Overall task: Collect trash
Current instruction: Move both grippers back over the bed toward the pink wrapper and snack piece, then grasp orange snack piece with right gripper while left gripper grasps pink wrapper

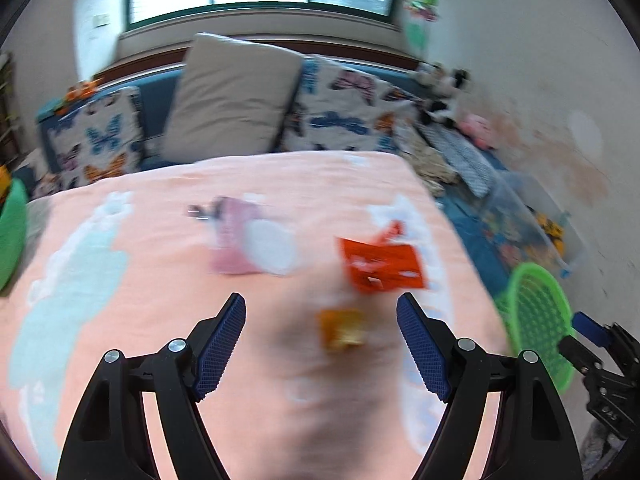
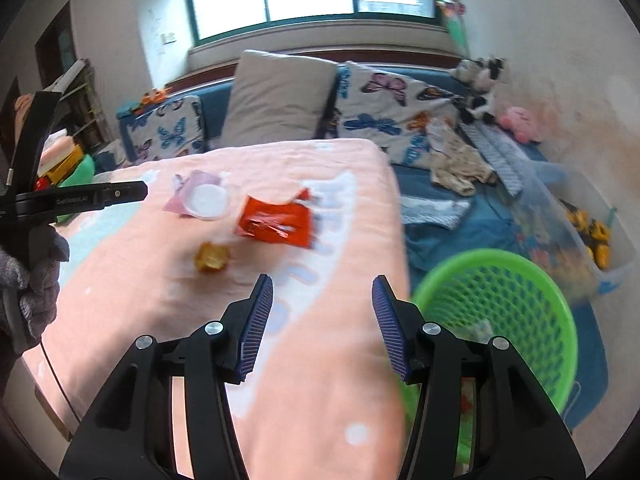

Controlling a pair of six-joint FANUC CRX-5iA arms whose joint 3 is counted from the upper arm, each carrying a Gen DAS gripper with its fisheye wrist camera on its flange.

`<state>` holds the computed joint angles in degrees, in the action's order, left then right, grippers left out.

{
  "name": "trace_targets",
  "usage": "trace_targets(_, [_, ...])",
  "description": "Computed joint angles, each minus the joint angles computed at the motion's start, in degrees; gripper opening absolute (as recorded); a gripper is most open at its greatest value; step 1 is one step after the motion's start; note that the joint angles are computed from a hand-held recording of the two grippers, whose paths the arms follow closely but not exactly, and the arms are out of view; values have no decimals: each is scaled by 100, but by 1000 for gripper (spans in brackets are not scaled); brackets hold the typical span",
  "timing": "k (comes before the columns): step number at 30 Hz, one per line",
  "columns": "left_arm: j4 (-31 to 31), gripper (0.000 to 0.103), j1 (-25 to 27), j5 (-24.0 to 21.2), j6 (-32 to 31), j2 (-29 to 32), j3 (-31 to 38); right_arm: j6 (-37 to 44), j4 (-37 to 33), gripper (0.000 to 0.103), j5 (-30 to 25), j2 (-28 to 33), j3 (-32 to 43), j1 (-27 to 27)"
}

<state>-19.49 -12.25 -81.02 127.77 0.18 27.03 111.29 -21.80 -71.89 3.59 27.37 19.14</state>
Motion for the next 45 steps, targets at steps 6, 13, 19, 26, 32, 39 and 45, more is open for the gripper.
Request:
trace_targets(6, [175, 75, 708, 35, 45, -464, -551, -5, 163, 59, -12, 219, 195, 547])
trace_targets(13, [337, 75, 1111, 137, 34, -688, -965, -24, 216, 63, -29, 523, 183, 1113])
trace_targets(19, [455, 75, 1385, 278, -100, -771, -1209, -209, 296, 63, 1, 839, 116, 1435])
trace_targets(26, [733, 75, 1645, 542, -245, -707, -1437, -549, 526, 63, 108, 1168, 57, 1691])
trace_targets(32, [996, 75, 1815, 800, -317, -517, -1533, -584, 565, 52, 174, 1242, 22, 1727])
trace_targets(39, [1538, 75, 2090, 1274, -337, -325, -1696, -448, 594, 42, 341, 1129, -124, 1775])
trace_targets(45, [1873, 80, 2175, 1549, -471, -93, -1661, -336, 472, 38, 253, 1150, -39, 1691])
